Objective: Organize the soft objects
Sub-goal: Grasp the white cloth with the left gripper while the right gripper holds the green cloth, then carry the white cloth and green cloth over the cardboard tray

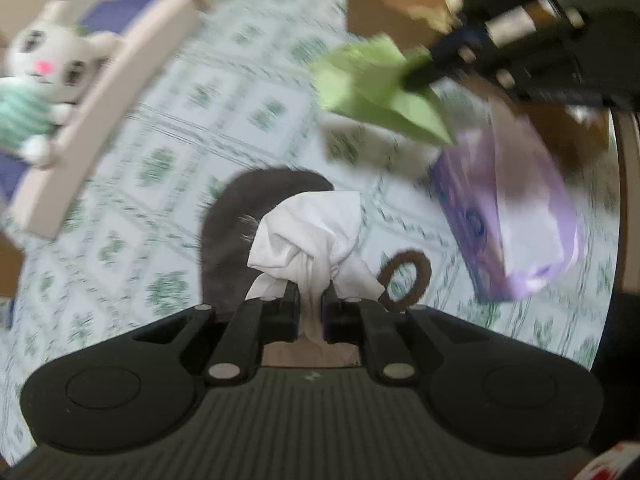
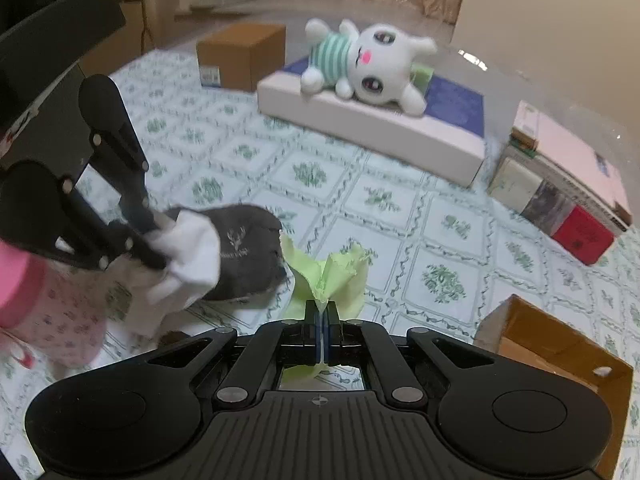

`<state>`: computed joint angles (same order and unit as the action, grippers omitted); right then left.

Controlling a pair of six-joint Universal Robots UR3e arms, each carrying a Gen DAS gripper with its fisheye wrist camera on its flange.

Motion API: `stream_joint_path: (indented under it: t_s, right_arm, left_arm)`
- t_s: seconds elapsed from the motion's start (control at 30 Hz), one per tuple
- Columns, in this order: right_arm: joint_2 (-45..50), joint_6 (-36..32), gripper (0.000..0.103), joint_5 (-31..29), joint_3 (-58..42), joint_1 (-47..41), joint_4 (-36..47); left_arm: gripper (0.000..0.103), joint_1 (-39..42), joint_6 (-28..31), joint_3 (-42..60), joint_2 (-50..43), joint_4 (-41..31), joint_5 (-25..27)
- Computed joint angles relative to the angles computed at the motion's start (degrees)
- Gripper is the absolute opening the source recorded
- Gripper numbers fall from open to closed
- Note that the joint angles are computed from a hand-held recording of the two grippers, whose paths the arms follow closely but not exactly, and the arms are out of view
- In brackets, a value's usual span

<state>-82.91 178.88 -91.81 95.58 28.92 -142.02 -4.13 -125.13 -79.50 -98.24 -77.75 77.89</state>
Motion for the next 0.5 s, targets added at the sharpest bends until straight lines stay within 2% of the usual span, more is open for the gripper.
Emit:
stream_joint_path:
  t_s: [0.3,0.5]
  right_arm:
    - [-8.82,7.24,0.001,-5.24,2.17,5.12,0.79]
    - [-14.68,14.27,0.001,-9.5,5.0,9.57,0.66]
  left_arm:
    - [0.009,1.46,-13.97,-7.23,14.4,5.41,-3.62]
    - [0.009,0.2,-23.07,-14.79,25.68,9.84,-4.06]
